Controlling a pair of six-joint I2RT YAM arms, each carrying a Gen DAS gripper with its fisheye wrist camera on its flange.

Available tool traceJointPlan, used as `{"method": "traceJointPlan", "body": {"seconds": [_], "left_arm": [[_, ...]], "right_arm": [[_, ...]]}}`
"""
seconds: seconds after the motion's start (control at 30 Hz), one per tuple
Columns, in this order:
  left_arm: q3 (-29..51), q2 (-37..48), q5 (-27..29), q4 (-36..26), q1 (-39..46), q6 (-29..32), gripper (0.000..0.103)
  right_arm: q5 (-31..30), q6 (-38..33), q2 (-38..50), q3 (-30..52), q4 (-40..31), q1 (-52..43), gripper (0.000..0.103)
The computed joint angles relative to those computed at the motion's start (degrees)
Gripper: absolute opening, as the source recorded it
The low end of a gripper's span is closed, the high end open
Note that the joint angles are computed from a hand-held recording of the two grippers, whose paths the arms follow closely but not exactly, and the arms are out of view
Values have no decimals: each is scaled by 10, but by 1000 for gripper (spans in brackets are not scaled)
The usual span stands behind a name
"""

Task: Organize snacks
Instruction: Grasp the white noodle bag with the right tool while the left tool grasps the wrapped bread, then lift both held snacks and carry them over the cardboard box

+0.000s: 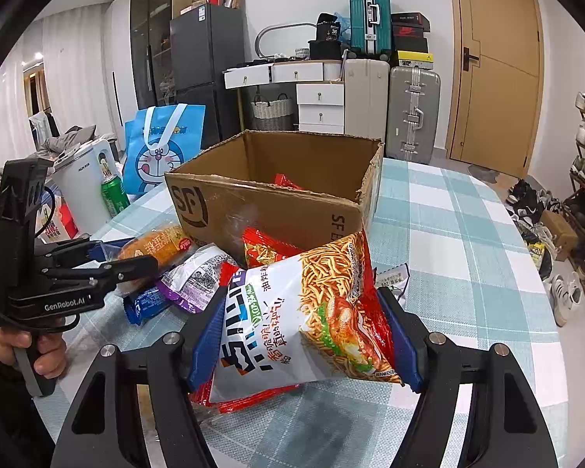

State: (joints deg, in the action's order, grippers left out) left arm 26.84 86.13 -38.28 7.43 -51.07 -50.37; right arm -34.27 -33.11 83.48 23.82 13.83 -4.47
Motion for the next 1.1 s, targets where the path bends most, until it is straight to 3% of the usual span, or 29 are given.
{"method": "traceJointPlan", "body": {"seconds": [0.37,0.67,0.77,0.83,1.1], "left_arm": [[-28,-56,-27,-11,-6,-5,27],[-17,-43,3,-35,11,-3,27],[-12,-32,10,-32,15,1,34],[-8,-18,27,-30,23,-2,43],[3,11,52,-37,43,-15,44]], "right_arm": [[-14,-4,-18,-5,-9,-10,74],[-17,-7,-20,-6,-10,-13,74],[-16,-6,-21,-6,-11,-13,74],[-16,-7,-19,-5,-12,-13,74],[-13,-5,-23,-4,-17,-9,74]]}}
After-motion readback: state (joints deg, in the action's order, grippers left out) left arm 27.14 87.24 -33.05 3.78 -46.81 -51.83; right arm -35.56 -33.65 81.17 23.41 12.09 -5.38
